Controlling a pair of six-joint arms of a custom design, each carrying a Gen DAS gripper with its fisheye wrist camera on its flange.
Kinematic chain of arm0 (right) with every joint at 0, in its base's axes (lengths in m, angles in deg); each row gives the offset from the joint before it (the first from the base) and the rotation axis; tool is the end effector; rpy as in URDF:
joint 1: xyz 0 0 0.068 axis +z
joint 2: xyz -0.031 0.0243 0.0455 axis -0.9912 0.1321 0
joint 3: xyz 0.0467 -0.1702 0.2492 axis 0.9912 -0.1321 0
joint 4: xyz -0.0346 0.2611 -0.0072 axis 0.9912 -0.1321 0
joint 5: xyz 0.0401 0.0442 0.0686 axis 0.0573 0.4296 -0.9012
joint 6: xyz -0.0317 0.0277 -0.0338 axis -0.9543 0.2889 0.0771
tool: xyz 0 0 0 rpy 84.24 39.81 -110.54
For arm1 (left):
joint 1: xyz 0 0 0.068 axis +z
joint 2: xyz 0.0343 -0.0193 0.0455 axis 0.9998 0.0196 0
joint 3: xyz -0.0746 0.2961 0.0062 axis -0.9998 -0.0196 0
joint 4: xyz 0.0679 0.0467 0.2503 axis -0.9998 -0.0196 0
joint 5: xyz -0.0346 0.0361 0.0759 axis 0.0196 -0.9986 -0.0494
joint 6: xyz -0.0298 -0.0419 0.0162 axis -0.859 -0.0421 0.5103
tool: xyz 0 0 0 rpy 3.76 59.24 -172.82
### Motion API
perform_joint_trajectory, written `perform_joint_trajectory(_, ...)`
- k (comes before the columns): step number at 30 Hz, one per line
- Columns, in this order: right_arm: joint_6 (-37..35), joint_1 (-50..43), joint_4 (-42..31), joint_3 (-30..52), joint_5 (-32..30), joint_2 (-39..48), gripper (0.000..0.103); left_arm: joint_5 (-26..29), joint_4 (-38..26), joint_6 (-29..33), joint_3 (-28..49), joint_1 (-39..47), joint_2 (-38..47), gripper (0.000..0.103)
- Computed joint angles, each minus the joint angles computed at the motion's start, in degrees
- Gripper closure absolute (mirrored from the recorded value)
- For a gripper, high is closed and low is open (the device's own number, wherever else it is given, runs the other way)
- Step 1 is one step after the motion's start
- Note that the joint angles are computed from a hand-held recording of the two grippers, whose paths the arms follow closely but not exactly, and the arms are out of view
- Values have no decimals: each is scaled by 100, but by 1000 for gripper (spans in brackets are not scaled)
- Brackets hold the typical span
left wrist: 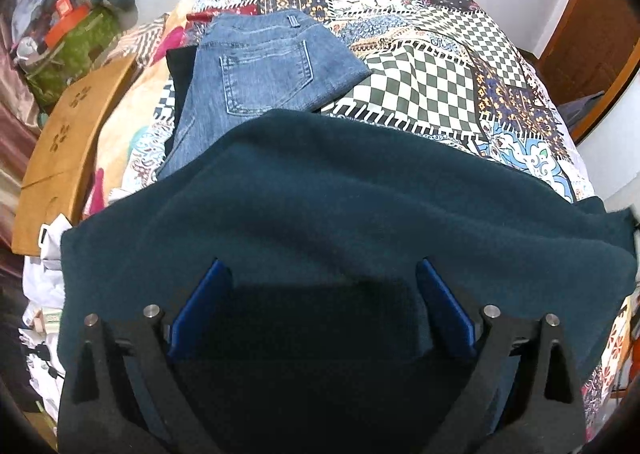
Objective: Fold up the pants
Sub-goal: 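Fold the held teal edge over with the right gripper while the left gripper holds the pants flat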
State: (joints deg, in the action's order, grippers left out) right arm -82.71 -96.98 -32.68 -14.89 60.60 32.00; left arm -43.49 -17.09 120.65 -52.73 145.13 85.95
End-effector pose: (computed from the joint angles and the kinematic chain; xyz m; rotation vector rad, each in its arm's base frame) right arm 0.2412 -0.0505 0.1335 0.0201 2.4554 0.2542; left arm 0.1435 0.1975 0.1519 -0.3987 2.6564 0.1087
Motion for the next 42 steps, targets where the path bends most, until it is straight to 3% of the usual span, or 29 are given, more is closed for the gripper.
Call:
perform_joint_trajectory(3, 267, -18, 65, -28, 19, -731, 91, -16, 78, 75, -170, -20, -358, 6)
perform_joint_trajectory(5, 278, 84, 44, 121, 202, -774, 91, 96, -47, 208, -217, 58, -630, 6)
perform_joint_trajectory(8, 310, 293, -2, 457, 793, -322, 93, 208, -280, 303, -182, 180, -850, 6)
perform_joint_trajectory(13, 155, 253, -953, 1189, 818, 1020, 91, 316, -512, 517, -122, 371, -974, 6)
perform_joint_trajectory(16, -3, 430, -938, 829, 1068, 561, 88, 374, -610, 553, -57, 370, -985, 6)
perform_joint_trajectory(21, -12, 1042, -1606, 593, 1055, -785, 60, 373, -715, 342, -52, -43, -1101, 6)
perform_joint_trajectory(23, 163, 1480, -1865, 605, 989, -1181, 56, 401, -763, 293, -121, -277, -1153, 6)
perform_joint_trajectory(28, 886, 2872, -2061, 503, 675, -1732, 56, 197, -635, 302, -519, -795, -1115, 6)
perform_joint_trajectory(31, 1395, 3864, -1919, 396, 697, -1613, 49, -14, -430, 470, -886, -943, -1227, 6)
perform_joint_trajectory(36, 1856, 5289, -1492, 107, 1550, -850, 49, 226, -905, 1169, -1012, -593, -1634, 6)
perform_joint_trajectory(38, 2088, 5290, -1223, -247, 1499, -1000, 49, 403, -1142, 1544, -1005, -269, -1696, 6)
perform_joint_trajectory(42, 2335, 4736, -1462, -700, 839, -1671, 49, 612, -1369, 1874, -937, 100, -1625, 6)
